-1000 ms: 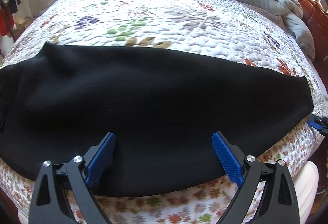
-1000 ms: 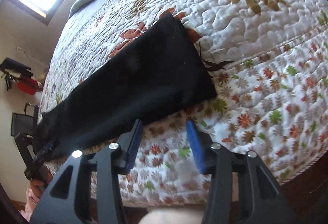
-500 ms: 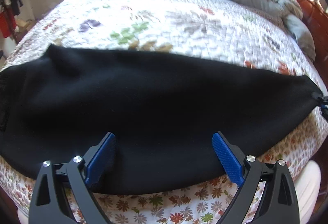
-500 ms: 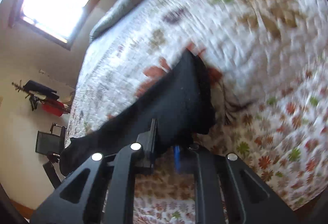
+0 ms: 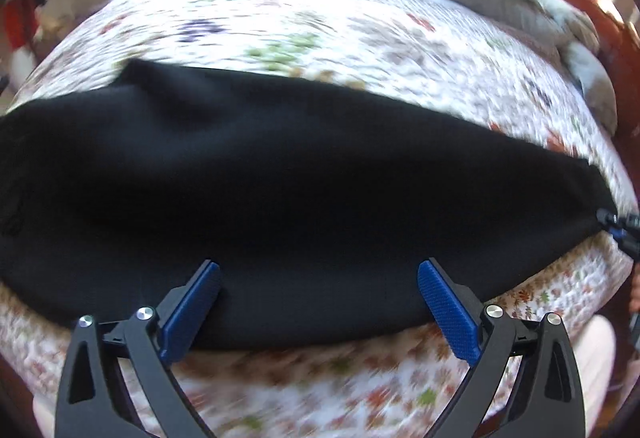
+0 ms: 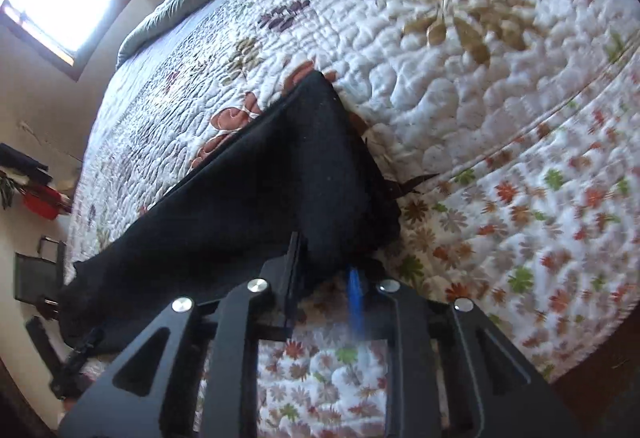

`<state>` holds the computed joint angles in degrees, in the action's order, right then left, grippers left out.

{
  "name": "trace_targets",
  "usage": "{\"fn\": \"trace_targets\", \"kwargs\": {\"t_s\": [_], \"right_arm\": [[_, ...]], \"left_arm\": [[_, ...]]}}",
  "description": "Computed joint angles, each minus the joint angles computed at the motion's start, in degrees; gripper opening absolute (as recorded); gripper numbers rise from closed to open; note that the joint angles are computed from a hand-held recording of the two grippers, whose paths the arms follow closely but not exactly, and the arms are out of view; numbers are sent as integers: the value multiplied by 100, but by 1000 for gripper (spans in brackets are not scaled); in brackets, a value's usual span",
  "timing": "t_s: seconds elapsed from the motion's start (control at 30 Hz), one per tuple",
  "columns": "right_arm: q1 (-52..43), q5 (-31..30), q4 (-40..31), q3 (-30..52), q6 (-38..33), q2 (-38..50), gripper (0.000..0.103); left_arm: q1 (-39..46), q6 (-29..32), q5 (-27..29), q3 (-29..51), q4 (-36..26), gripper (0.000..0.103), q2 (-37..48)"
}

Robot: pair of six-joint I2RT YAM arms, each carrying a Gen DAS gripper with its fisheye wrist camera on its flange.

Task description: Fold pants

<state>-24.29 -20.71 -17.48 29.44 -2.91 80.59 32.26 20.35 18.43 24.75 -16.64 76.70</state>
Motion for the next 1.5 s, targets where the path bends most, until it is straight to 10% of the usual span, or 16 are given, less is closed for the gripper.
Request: {"fn": "trace_targets", "kwargs": {"t_s": [0.27,0.7,0.87,0.97,1.33,1.5], "right_arm": [[1145,419,-840,-344,531,-1898,31],[4518,1282,-5,-354,2290,-1119,36],[4989,1430,226,-272,2523,-697,39],[5056,1412,329,-253,2565,-496,39],[4971,1330,992,-184,2579,601,43],[4782,1141,1183,-233,2510,628,43]], "left_arm": [[3263,1259,1157,2291,-2410,86,2018],[3949,676,2004,4448,-3815,74,4248],[3966,242,2023,4464,-3544,24,4350],[4022,138,1918,4261,-3291,12,4204],[3833,25,1256,3104,-1944,14,3400],[3553,226,1083,2617,-2040,59,2360]]}}
